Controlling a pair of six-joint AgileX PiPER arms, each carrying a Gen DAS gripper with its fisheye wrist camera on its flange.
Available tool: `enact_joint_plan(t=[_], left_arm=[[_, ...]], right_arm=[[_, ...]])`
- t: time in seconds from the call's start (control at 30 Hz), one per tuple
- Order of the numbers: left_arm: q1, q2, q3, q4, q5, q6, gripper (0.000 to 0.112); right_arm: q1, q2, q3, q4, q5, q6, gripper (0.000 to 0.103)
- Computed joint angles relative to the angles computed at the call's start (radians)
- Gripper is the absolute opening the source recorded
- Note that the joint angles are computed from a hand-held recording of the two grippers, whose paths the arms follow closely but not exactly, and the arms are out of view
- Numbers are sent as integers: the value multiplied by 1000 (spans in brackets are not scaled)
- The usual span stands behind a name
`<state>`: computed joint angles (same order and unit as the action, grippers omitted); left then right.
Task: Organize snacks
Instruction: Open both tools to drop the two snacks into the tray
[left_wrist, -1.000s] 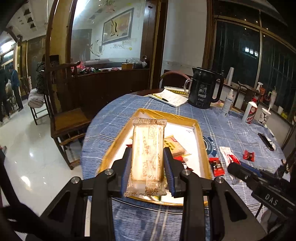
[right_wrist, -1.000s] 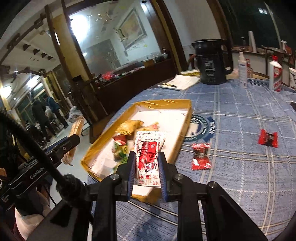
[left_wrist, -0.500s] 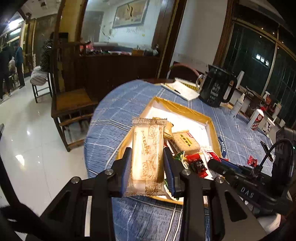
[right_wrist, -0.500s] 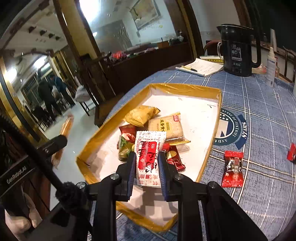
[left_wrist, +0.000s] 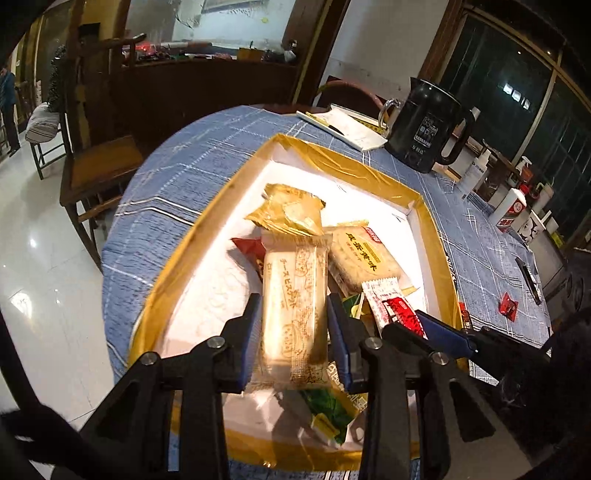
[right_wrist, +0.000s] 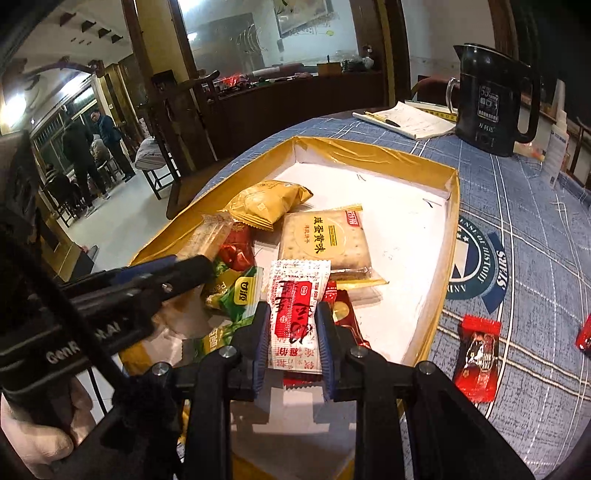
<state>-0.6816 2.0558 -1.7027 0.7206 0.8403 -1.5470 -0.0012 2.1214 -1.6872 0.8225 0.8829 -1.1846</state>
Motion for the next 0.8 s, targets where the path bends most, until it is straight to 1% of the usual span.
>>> enact_joint_plan(t=[0.07, 0.13, 0.2, 0.23, 0.27, 0.3, 0.33, 0.37, 0.5, 0.57, 0.63, 0.73, 0.8], left_arm=[[3, -5, 9, -1, -19, -8, 40], [-3, -23, 35, 30, -42, -43, 42], [-18, -48, 61, 75, -48, -89, 54], [-28, -61, 70, 98, -40, -115, 65], [-47, -70, 66, 125, 0, -144, 74], [-60, -71, 53, 140, 42, -158, 78], [-77, -72, 39, 158, 91, -176, 85], [-94, -77, 39, 181, 122, -203, 88], [-134, -128, 103, 257, 146, -341, 88], [-154, -144, 123, 283, 155, -387, 88], [-178, -144, 119, 308, 182, -421, 88], [-198, -150, 117, 320, 151, -441, 88], [-215, -133, 78, 311, 154, -410, 88]], right_arm=[[2, 2, -2, 1, -5, -2, 24], [6, 2, -1, 0, -11, -6, 26], [5, 0, 2, 6, -9, -19, 27], [5, -2, 1, 7, -5, -22, 28], [5, 0, -6, 6, 4, -16, 29], [0, -1, -12, 10, 19, -12, 31], [-5, -4, -13, 17, 30, -12, 32], [-11, -13, -8, 28, 35, -20, 32], [-43, -58, 33, 78, 50, -68, 43], [-67, -76, 51, 106, 67, -87, 44], [-86, -88, 62, 123, 81, -97, 44], [-124, -105, 75, 146, 113, -117, 44], [-143, -115, 84, 159, 125, -130, 44]])
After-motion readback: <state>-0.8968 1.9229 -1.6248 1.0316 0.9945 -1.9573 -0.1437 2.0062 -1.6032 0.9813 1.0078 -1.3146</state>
